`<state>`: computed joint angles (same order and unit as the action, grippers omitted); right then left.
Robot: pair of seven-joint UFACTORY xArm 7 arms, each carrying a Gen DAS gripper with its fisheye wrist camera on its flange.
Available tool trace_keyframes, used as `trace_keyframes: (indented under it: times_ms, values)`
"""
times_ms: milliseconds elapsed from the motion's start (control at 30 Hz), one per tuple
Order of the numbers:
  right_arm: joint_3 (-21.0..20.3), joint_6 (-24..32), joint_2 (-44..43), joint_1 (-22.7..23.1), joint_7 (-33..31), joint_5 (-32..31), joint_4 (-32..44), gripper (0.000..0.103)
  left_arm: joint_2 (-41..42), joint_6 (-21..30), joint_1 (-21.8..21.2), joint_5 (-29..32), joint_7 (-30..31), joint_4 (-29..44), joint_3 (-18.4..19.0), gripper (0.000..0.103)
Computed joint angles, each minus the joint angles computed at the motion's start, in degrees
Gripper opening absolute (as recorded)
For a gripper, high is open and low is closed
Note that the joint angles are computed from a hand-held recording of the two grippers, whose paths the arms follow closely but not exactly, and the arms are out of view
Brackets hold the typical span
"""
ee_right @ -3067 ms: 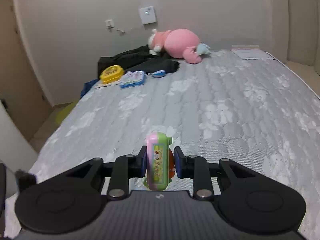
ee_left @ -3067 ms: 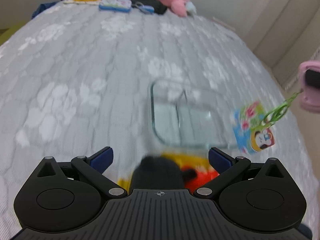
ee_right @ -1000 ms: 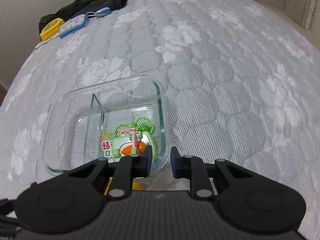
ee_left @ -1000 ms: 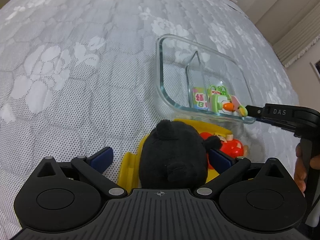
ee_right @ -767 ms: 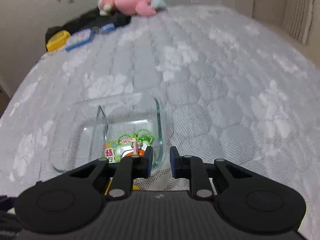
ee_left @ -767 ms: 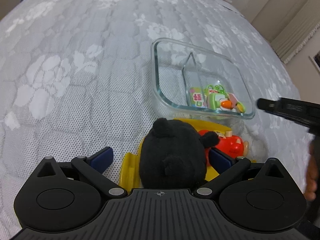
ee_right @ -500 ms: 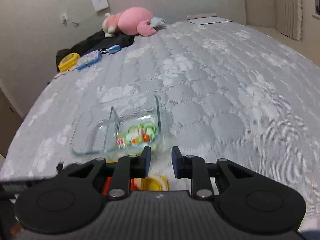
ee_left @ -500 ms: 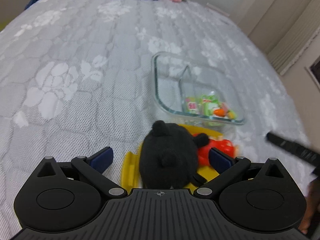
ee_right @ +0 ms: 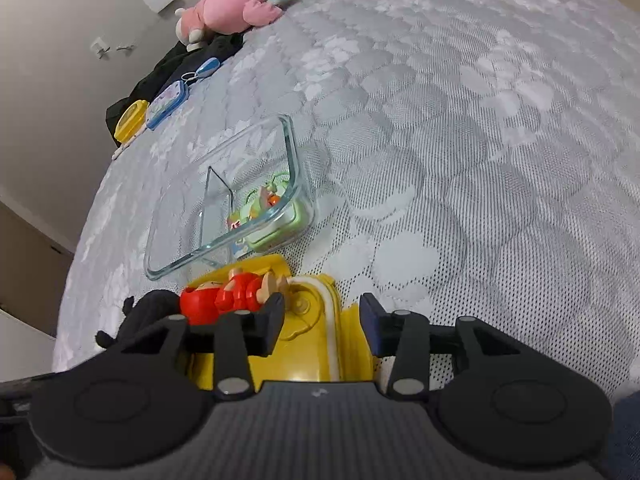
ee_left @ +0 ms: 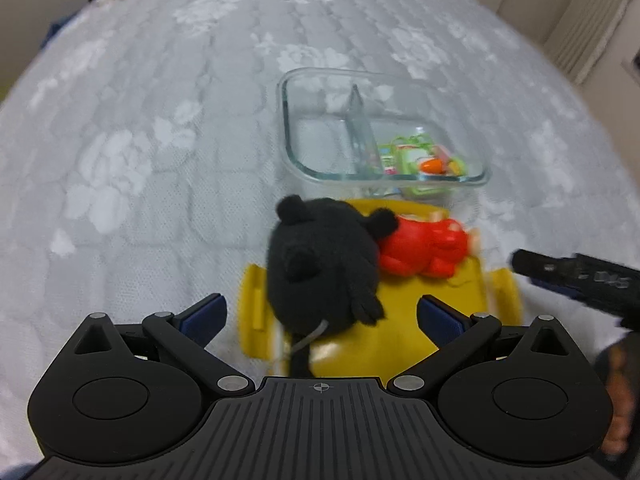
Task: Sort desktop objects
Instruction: 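Withdraw the right gripper from the glass container, then close the left gripper on the black plush cat on the tray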
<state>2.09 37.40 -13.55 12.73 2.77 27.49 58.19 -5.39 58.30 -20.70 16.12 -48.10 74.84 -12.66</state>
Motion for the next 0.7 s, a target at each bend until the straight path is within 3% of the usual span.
trace_keyframes:
  times_ms: [100, 167, 400, 500, 567, 633, 700]
  values:
    - [-0.84, 1.85, -0.11, 0.22, -0.96, 2.12, 0.25, 0.045, 5.37, 9.54, -1.76, 7.91, 0.04, 7.16, -1.63, 0.103]
    - [-0.89, 2.37, -0.08, 0.16, -1.41, 2.7, 0.43, 0.05, 7.25, 12.37, -3.68, 11.48, 0.65, 9.82, -1.61, 0.103]
    - [-0.55, 3.78, -0.26, -0.15, -1.89, 2.47, 0.68, 0.051, 10.25, 12.21, -7.16, 12.9, 2.9, 13.34, 0.14, 0.103]
    - [-0.39, 4.3, -0.19, -0.34, -1.47, 2.0, 0.86, 0.056, 11.48, 12.87, -8.2, 13.91, 3.99, 14.5, 0.49, 0.102]
    - [-0.28, 4.44, -0.16, -0.44, -1.2, 1.66, 0.89, 0.058, 11.81, 13.37, -8.92, 14.69, 3.92, 15.03, 0.7, 0.097]
    - [-0.27, 4.77, -0.03, -0.49, -1.16, 1.38, 1.03, 0.058, 12.16, 14.57, -9.35, 14.53, 3.5, 15.87, 0.95, 0.059]
    - [-0.2, 5.2, 0.22, -0.55, -1.01, 1.12, 1.27, 0.058, 11.83, 15.02, -9.36, 14.0, 3.35, 15.91, 1.28, 0.06]
